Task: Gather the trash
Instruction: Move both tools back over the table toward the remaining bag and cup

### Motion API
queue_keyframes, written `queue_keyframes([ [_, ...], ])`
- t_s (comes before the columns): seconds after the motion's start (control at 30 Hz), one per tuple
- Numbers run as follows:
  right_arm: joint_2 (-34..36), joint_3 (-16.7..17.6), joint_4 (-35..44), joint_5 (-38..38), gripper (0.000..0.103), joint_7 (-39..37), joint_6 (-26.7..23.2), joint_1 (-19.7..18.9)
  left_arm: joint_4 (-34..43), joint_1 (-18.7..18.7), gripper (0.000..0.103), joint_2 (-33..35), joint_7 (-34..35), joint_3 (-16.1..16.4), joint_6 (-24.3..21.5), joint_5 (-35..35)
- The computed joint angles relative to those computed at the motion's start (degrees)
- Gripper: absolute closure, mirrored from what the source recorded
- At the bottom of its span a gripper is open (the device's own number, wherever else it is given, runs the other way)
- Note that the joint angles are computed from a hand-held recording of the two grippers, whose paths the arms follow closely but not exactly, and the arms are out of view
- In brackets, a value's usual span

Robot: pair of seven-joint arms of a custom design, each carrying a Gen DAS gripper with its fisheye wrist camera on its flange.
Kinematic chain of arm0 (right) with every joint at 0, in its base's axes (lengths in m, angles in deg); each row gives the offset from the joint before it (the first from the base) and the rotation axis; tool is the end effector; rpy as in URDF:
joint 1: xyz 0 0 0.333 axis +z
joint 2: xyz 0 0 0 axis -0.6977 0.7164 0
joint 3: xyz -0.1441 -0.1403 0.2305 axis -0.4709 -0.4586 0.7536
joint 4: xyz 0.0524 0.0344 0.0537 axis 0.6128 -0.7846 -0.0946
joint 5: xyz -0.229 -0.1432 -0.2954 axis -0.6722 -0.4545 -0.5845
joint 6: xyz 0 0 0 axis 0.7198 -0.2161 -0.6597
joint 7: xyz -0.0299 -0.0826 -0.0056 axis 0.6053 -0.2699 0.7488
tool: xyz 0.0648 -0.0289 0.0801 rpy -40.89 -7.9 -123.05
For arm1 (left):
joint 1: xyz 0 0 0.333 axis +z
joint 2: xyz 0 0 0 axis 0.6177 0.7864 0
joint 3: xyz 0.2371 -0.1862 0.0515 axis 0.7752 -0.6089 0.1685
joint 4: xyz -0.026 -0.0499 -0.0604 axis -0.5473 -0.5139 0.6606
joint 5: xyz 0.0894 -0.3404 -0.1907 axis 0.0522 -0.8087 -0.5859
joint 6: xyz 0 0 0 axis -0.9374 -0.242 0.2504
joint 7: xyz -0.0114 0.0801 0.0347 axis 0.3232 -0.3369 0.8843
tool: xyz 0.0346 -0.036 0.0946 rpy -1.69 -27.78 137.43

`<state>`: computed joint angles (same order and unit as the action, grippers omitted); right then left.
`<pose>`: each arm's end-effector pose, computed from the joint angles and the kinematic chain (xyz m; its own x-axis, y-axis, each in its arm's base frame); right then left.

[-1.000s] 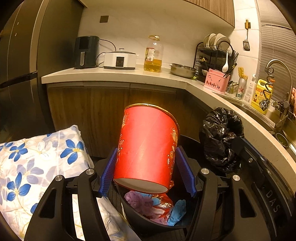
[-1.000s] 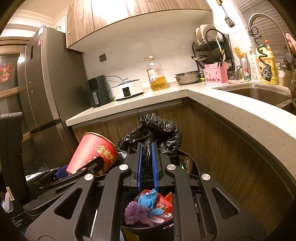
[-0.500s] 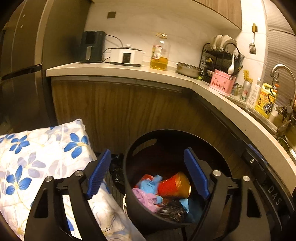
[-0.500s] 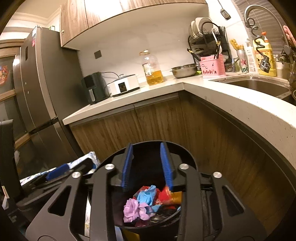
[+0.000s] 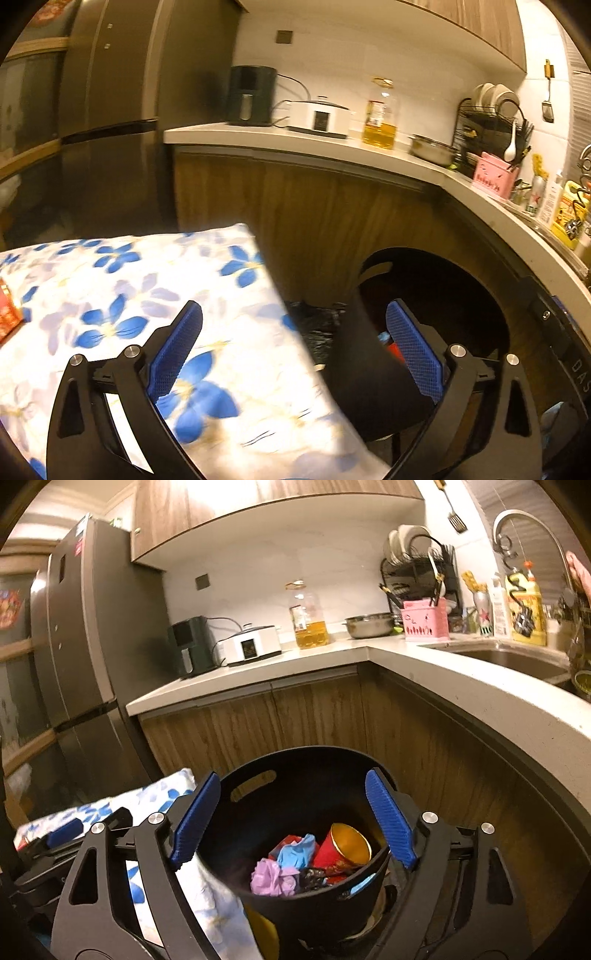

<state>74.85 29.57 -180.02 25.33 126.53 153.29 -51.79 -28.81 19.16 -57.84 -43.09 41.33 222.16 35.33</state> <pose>0.7036 0.1551 0.4276 0.2930 -0.9347 -0.2010 -0.3732 0.0817 -0.9241 0.6634 -0.2485 0.4337 0.3837 -0.9180 0.1006 -0.4457 -0.2795 -0.8504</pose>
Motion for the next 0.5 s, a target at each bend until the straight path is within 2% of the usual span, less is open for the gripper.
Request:
queue_keyframes([
  [0.07, -1.9, -2.8, -2.2, 1.4, 0.019, -0.3, 1.6, 2.5, -3.1, -0.4, 0.007, -2.4, -1.9, 0.2, -1.3, 1.2],
  [0.2, -4.9, -2.2, -6.8, -1.0, 0.018, 2.1, 3.6, 1.9, -9.3, 0.7, 0.007, -7.5, -6.0, -1.1, -2.9, 3.9],
  [0.5, -11.3, -7.7, -15.2, -3.5, 0.018, 7.4, 8.3, 7.9, -19.4, 4.5, 0.007, -16.1, -10.9, -6.1, -7.3, 7.5],
])
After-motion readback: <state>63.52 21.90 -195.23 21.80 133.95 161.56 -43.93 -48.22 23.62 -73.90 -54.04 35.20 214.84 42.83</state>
